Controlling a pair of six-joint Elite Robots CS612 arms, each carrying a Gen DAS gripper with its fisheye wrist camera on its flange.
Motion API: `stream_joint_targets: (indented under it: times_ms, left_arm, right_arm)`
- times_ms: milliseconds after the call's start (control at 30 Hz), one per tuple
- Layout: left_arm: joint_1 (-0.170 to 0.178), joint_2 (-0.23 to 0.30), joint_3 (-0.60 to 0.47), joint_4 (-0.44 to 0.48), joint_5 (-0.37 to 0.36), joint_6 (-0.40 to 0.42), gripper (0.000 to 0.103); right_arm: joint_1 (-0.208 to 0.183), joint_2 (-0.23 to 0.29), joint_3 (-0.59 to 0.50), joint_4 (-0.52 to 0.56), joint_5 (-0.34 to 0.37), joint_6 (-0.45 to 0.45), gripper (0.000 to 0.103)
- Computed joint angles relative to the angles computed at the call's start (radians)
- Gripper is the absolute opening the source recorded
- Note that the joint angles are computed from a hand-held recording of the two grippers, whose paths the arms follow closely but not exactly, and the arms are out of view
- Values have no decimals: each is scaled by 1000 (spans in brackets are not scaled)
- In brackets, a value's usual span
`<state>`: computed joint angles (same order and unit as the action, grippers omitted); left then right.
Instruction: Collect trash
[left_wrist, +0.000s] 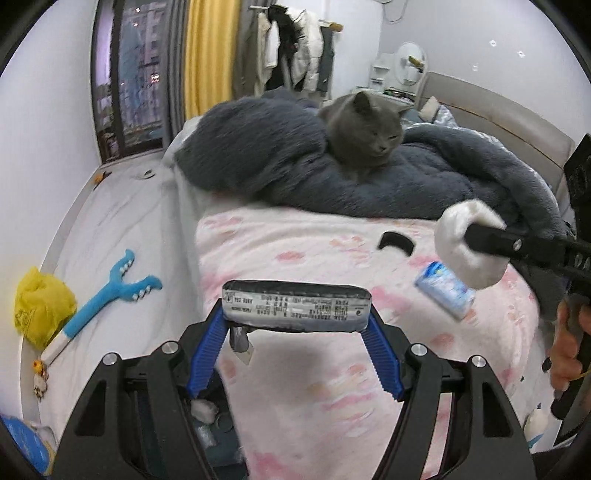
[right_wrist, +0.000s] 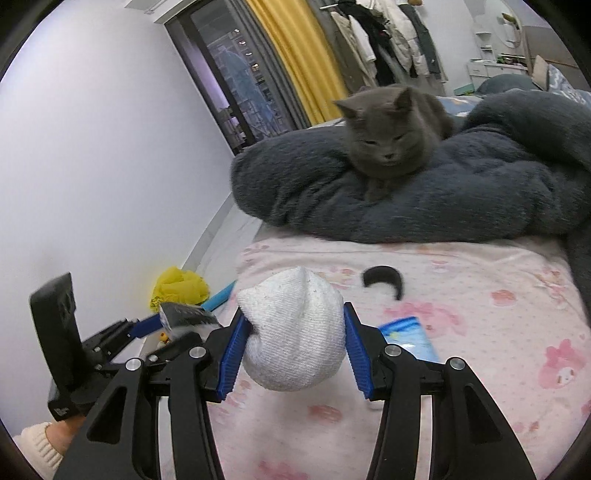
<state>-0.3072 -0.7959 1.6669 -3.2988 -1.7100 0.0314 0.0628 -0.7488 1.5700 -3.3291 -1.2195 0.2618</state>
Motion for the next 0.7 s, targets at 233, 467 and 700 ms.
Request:
stream_joint_targets:
  times_ms: [233,467,700]
  left_arm:
    - [36,8,6,28,26,-11,74]
    - [79,20,-7,99,18,-42,74]
    - [107,35,-20,172,48,-43,74]
  right_arm:
    - [33,19,-56,38,1,-29,51]
    - [65,39,-104,85,10,-61,51]
    - [95,63,-157,136,12,-84,51]
